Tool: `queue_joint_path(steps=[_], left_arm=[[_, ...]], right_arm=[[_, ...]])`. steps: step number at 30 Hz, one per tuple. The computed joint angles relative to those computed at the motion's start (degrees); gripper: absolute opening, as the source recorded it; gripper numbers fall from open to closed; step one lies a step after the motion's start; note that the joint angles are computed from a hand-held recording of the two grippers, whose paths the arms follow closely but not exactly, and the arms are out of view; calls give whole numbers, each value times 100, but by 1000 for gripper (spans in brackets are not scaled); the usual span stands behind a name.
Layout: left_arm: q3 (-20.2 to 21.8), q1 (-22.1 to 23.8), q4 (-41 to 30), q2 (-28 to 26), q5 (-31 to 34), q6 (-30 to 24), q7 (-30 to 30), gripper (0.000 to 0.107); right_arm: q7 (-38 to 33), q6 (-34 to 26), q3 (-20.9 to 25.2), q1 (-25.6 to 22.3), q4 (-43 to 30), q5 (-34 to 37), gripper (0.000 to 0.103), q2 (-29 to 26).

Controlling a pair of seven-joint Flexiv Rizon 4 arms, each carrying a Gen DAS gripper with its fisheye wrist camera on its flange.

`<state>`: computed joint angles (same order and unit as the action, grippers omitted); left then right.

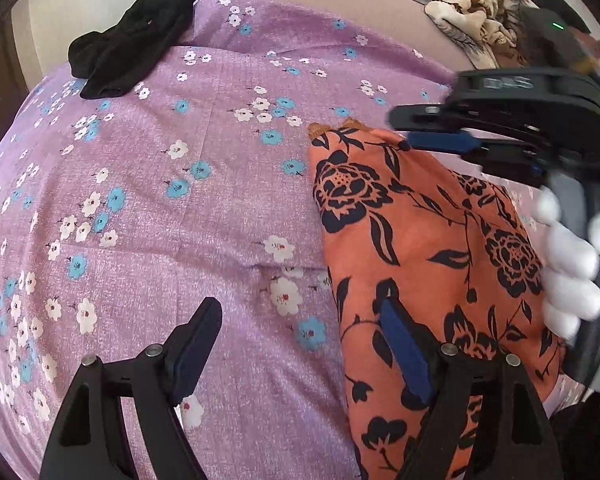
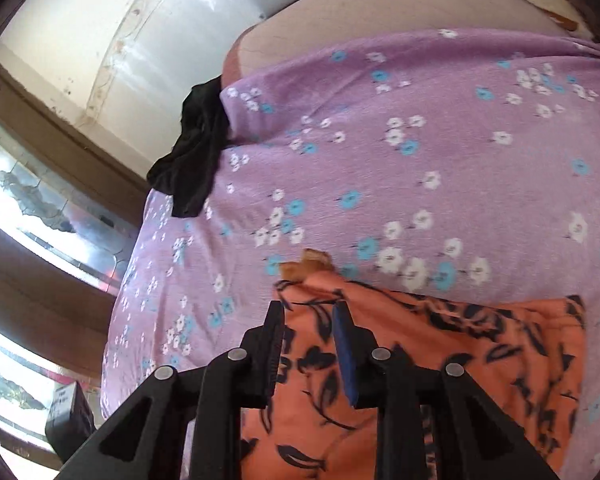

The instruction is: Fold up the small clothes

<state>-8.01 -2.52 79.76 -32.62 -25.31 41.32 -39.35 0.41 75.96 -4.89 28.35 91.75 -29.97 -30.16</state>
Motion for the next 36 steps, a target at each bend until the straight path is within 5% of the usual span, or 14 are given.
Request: queue_joint_path(steps=[3,6,9,14,17,18,21,23,25,32,36], left_arm=[[28,-34,12,-19,87,-22,21,82],[41,-36,-285,-177,156,-388,-98,84],[13,17,-521,-258,106,-678,-163,84],[-110,132,-548,-241,-165,-727,17,84],[-145,133,-143,11,-264,-476,369,84],[-169,138,61,137,-323,-375,544,84],[-132,65,544,390,-293,-83,1005,84],[-103,38,792,480,-280,72,1235,84],[-110,79,886,533,-414,79,1347,84],[-311,366,693,477,-1452,-238,1548,84],[-329,370,-44,-7,-1456,-1128,1061,84]], right_arm=[[-1098,-1214,759,-436,-1020,856,26,-763],[-831,-613,580,-390,-766,966,26,-703],[-493,-529,159,-43,-138,668,27,-153],[1143,-351,-618,712,1527,-1093,27,1290],[1858,-984,-410,945,2089,-1787,31,2012],[1999,-1206,-265,987,2197,-1888,34,2162],[2363,-1695,162,1031,2428,-1843,76,2278],[1850,-1883,534,962,2386,-974,77,2034],[1986,-2278,687,957,2422,-1241,77,2009],[3833,-1845,831,266,3056,-3038,75,2795],[5256,-389,639,-546,3434,-4232,75,2769]])
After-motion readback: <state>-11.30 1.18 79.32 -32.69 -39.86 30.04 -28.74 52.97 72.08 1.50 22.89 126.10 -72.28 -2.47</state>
